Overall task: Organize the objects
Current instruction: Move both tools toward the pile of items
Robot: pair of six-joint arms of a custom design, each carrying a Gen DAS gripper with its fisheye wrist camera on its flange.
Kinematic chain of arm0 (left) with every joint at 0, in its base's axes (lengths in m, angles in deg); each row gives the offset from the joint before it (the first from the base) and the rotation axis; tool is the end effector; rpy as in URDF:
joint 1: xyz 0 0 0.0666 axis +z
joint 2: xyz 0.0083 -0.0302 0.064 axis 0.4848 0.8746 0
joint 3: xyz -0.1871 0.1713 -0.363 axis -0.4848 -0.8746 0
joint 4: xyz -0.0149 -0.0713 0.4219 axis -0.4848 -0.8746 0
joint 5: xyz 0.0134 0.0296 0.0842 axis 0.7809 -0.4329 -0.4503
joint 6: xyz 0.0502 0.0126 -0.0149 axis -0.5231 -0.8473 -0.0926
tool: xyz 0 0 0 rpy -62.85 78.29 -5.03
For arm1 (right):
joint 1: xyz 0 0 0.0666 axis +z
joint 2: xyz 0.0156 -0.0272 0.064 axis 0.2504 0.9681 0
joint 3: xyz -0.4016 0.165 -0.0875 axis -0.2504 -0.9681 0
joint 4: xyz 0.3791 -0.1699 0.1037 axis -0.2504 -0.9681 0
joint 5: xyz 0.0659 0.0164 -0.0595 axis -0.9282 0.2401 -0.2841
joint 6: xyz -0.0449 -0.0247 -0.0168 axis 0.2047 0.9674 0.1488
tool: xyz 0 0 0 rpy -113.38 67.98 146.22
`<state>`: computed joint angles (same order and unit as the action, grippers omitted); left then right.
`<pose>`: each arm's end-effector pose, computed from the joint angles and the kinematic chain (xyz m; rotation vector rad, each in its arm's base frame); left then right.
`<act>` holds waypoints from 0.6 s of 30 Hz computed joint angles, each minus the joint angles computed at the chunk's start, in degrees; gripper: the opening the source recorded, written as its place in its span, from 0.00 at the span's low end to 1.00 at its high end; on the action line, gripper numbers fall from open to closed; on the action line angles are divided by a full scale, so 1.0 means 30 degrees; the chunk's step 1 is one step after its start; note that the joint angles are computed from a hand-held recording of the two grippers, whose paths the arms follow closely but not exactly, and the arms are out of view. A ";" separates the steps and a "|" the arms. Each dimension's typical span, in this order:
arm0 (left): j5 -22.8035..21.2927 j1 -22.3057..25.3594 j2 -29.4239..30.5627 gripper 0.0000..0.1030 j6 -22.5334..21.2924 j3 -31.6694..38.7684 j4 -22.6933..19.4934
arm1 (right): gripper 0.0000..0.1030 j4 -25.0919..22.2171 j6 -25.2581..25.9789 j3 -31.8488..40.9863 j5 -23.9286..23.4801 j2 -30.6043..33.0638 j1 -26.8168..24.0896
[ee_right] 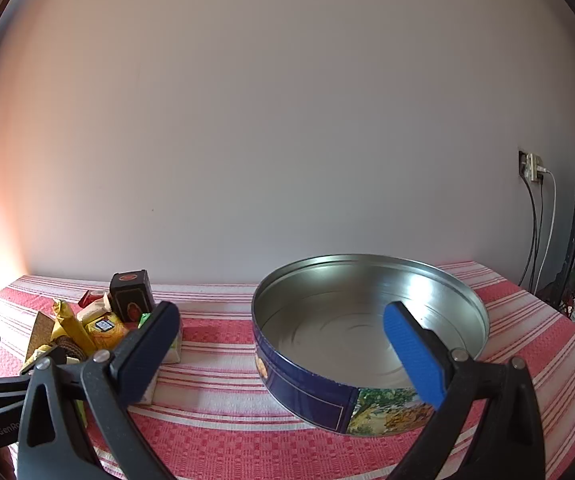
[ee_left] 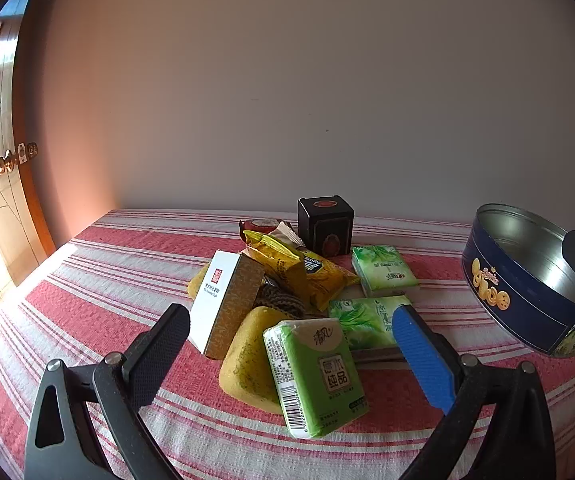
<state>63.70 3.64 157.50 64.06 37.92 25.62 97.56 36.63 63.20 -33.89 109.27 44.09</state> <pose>0.5105 -0.2289 0.2784 0.0416 2.0700 -0.0188 0.4749 0.2391 0.3055 0.3114 1.8085 -0.2449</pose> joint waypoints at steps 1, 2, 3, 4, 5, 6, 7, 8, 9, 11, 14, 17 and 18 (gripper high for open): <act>0.0001 -0.0017 0.0003 0.99 -0.0034 0.0011 -0.0025 | 1.00 0.0006 0.0026 0.0014 0.0002 0.0008 0.0005; -0.0017 -0.0029 0.0025 0.99 -0.0080 0.0060 -0.0086 | 1.00 0.0019 0.0048 0.0029 0.0006 0.0018 0.0011; -0.0032 -0.0014 0.0035 0.99 -0.0108 0.0094 -0.0149 | 1.00 0.0042 0.0063 0.0036 0.0004 0.0032 0.0018; -0.0016 0.0006 0.0035 0.99 -0.0095 0.0099 -0.0182 | 1.00 0.0048 0.0086 0.0041 -0.0003 0.0038 0.0022; 0.0015 0.0020 0.0048 0.99 -0.0058 0.0125 -0.0238 | 1.00 0.0047 0.0104 0.0036 -0.0003 0.0045 0.0029; 0.0056 0.0037 0.0083 0.99 -0.0002 0.0172 -0.0314 | 1.00 0.0030 0.0121 0.0042 -0.0018 0.0053 0.0033; 0.0104 0.0066 0.0077 0.99 0.0069 0.0144 -0.0327 | 1.00 0.0008 0.0127 0.0053 -0.0035 0.0059 0.0036; 0.0170 0.0109 0.0066 0.99 0.0152 0.0128 -0.0361 | 1.00 -0.0001 0.0129 0.0072 -0.0046 0.0073 0.0043; 0.0254 0.0157 0.0071 0.99 0.0240 0.0138 -0.0408 | 1.00 0.0059 0.0155 0.0052 -0.0053 0.0063 0.0049; 0.0374 0.0223 0.0048 0.99 0.0407 0.0093 -0.0464 | 1.00 0.0152 0.0221 0.0042 0.0021 0.0058 0.0079; 0.0649 0.0308 0.0003 0.99 0.0542 0.0034 -0.0556 | 1.00 0.0236 0.0295 0.0020 0.0051 0.0042 0.0094; 0.1079 0.0514 -0.0196 0.99 0.0515 -0.0222 -0.0433 | 1.00 0.0129 0.0428 0.0119 0.0088 0.0115 0.0111; 0.0947 0.0567 -0.0303 0.99 0.0405 -0.0352 -0.0311 | 1.00 0.0137 0.0554 0.0144 0.0065 0.0136 0.0132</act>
